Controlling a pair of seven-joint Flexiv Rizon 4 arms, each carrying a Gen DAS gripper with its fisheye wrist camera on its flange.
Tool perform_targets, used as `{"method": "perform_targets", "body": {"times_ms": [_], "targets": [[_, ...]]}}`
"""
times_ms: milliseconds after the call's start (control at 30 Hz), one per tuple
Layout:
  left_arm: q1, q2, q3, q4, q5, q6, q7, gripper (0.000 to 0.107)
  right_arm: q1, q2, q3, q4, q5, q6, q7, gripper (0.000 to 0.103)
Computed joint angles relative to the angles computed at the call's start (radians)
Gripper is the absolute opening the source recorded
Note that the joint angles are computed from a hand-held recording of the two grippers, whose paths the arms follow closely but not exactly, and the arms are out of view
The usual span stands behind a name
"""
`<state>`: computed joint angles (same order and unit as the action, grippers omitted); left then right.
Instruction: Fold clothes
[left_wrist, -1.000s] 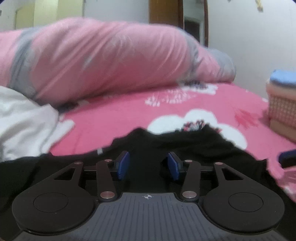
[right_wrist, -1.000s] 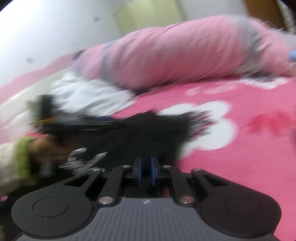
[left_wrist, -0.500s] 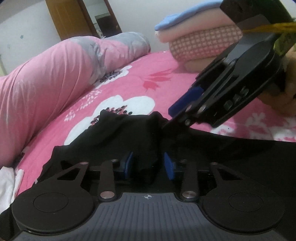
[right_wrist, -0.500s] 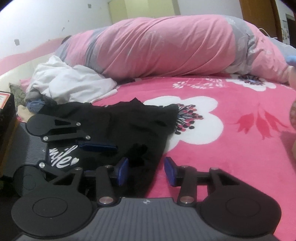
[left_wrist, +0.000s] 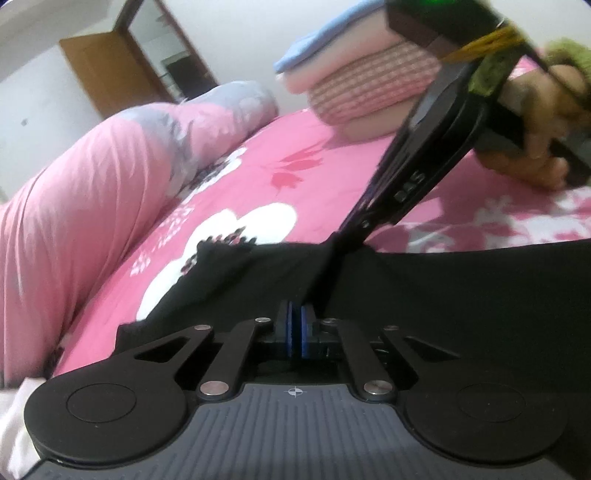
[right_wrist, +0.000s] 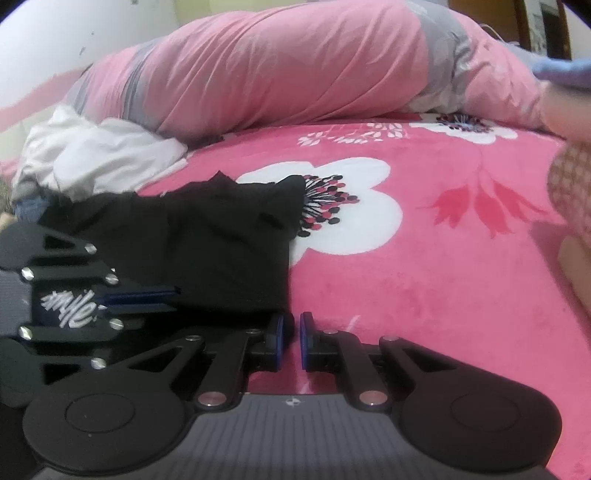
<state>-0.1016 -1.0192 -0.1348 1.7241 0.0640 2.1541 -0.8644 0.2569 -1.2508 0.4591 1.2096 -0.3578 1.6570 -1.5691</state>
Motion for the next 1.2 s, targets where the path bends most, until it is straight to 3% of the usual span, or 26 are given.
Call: {"method": "perform_targets", "body": {"times_ms": [100, 233, 333, 433, 500, 633, 700, 767, 800, 867, 900, 933, 1000, 1067, 1200], "targets": [[0.035, 0.026, -0.032, 0.022, 0.050, -0.054, 0.009, 0.002, -0.012, -0.004, 0.019, -0.003, -0.002, -0.014, -0.009, 0.009], [-0.012, 0.025, 0.016, 0.016, 0.021, -0.091, 0.056, 0.002, -0.009, 0.000, 0.017, -0.003, 0.005, -0.021, -0.021, 0.009], [0.041, 0.045, -0.050, 0.031, 0.028, -0.140, 0.041, 0.002, -0.028, 0.004, 0.045, 0.007, 0.005, -0.038, -0.043, 0.012], [0.044, 0.055, -0.054, 0.031, 0.018, -0.169, 0.039, 0.002, -0.072, 0.016, 0.105, 0.036, 0.008, -0.052, -0.093, 0.014], [0.042, 0.058, -0.052, 0.031, 0.014, -0.176, 0.040, 0.003, -0.096, 0.035, 0.123, 0.078, 0.010, -0.003, -0.132, 0.014], [0.048, 0.060, -0.062, 0.033, 0.012, -0.185, 0.036, 0.003, -0.206, -0.041, 0.316, 0.100, -0.100, 0.082, -0.153, 0.014], [0.042, 0.064, -0.058, 0.034, 0.009, -0.191, 0.038, 0.003, -0.170, -0.052, 0.306, 0.067, -0.059, 0.101, -0.175, 0.014], [0.046, 0.072, -0.064, 0.039, 0.009, -0.206, 0.040, 0.004, -0.144, -0.066, 0.274, 0.032, -0.096, 0.058, -0.101, 0.014], [0.046, 0.080, -0.062, 0.041, 0.007, -0.217, 0.042, 0.007, -0.136, -0.075, 0.272, 0.011, -0.100, 0.024, -0.084, 0.014], [0.043, 0.096, -0.056, 0.046, -0.001, -0.234, 0.047, 0.026, -0.132, -0.093, 0.283, -0.036, -0.092, -0.109, -0.080, 0.013], [0.026, 0.104, -0.033, 0.045, -0.013, -0.213, 0.043, 0.043, -0.145, -0.107, 0.313, -0.050, -0.085, -0.149, -0.100, 0.013], [0.015, 0.105, -0.017, 0.044, -0.027, -0.175, 0.030, 0.053, -0.161, -0.117, 0.347, -0.054, -0.075, -0.166, -0.126, 0.013], [0.006, 0.107, -0.009, 0.022, -0.076, -0.139, -0.013, 0.062, -0.184, -0.126, 0.390, -0.058, -0.051, -0.202, -0.161, 0.013], [-0.008, 0.102, -0.003, -0.026, -0.158, -0.146, -0.075, 0.071, -0.178, -0.117, 0.376, -0.053, -0.030, -0.194, -0.179, 0.013], [-0.051, 0.030, 0.026, -0.215, -0.347, -0.263, -0.215, 0.072, -0.144, -0.084, 0.308, -0.026, 0.012, -0.141, -0.209, 0.013]]}}
